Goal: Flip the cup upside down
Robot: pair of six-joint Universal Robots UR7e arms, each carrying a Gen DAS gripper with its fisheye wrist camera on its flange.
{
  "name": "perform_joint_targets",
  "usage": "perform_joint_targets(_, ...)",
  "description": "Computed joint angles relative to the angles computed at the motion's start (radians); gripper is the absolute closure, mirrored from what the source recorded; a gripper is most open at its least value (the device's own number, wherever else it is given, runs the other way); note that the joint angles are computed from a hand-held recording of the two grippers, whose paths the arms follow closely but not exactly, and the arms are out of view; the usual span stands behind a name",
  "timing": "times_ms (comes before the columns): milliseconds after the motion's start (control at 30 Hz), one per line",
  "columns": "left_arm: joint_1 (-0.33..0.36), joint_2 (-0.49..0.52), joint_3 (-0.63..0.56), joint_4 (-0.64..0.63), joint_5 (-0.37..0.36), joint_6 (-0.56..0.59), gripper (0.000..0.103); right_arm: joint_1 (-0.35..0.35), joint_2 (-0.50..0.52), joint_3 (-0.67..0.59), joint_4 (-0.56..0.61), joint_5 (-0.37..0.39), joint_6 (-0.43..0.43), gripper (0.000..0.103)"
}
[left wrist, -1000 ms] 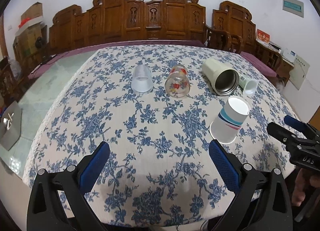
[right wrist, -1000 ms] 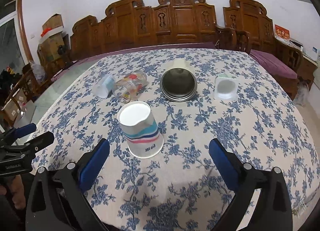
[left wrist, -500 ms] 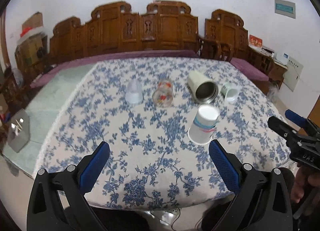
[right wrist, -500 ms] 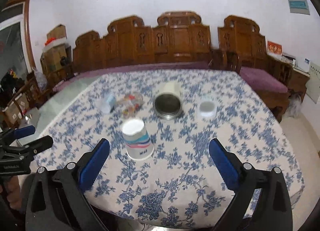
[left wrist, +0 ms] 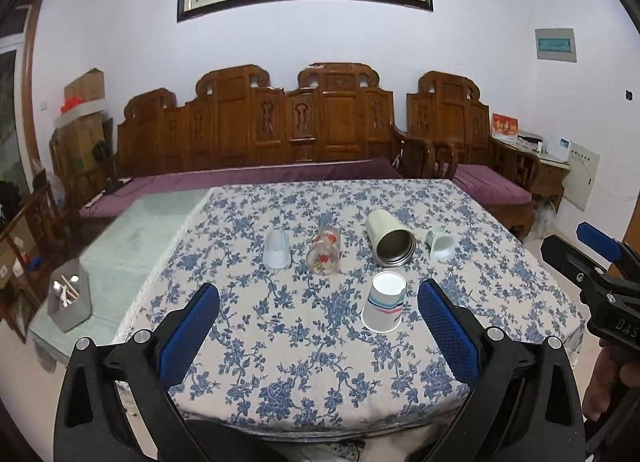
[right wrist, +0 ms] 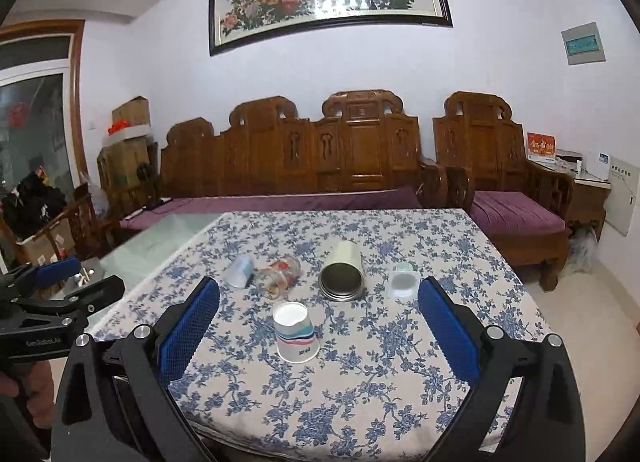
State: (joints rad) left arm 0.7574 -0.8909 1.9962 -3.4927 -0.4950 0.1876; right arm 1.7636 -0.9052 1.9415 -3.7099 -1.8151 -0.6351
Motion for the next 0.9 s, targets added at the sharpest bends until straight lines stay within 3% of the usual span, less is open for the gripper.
perform_joint_targets(900,-0.01,-0.003,0.017,-0.059,-0.007,0.022,0.008,0.01,0.0,0.024,-0.038,-0.006,0.006,0.003)
